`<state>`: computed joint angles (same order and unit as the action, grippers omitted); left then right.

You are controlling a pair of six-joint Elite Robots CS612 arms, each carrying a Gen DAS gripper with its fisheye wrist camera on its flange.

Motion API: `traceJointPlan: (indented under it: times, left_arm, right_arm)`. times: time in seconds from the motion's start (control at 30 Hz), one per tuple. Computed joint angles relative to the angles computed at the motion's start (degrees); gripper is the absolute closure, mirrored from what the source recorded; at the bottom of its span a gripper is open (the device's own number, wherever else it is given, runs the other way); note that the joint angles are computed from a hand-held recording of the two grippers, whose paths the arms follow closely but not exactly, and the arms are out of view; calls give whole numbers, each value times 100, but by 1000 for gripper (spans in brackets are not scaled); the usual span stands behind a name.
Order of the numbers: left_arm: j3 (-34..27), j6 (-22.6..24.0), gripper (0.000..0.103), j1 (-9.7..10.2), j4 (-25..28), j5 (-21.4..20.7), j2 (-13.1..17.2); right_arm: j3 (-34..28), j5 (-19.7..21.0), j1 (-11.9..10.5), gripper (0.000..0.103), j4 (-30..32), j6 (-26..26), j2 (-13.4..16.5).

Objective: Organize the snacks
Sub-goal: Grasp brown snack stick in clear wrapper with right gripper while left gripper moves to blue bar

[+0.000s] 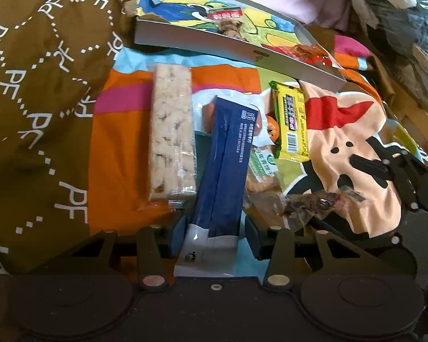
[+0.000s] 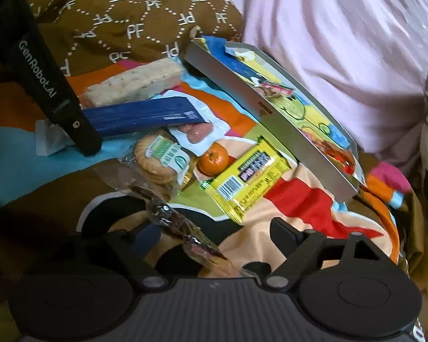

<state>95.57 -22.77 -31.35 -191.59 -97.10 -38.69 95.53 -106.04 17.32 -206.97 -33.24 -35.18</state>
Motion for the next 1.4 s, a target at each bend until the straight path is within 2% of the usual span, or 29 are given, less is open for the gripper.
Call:
traceJointPlan:
  times: [0.2,0.27,0.33,0.5,0.57,0.63,0.7,0.93,1.13,1.27,1.4]
  left_arm:
    - [-113,2,56,25,41,-84,60]
    - [-168,-21,53,34,56,-118,88]
    - [-234,-54,49,52,60,-210,123]
    - [-358,-127,49,82,72,-321,195]
    - [-388,-95,51,81,115,-318,203]
    - [-383,-48,60,65,175,-220,189]
    - [-376,-3,62,56,207,-157,178]
    - [-329,-4,73,55,214,-171,142]
    - [-256,149,75,5,299,-161,62]
    - [-207,125,75,7,296,-261,28]
    - [-126,221,77,-31,312,-185,-38]
  right_arm:
    - [-91,60,5,30,85,-204,61]
    - [-122,30,23,36,88,-294,88]
    - [-152,-14,47,46,71,-427,122]
    - [-195,-116,102,63,17,-708,182]
    - [-202,-128,117,67,12,-770,196]
    - [-206,-159,141,73,-72,-935,231]
    - [-207,-193,160,77,-168,-1091,262]
    - [-168,-215,168,82,-279,-1107,252]
    - [-70,-277,174,85,-478,-979,214]
    - [4,-328,179,87,-596,-788,173]
    - [73,-372,182,88,-645,-537,124]
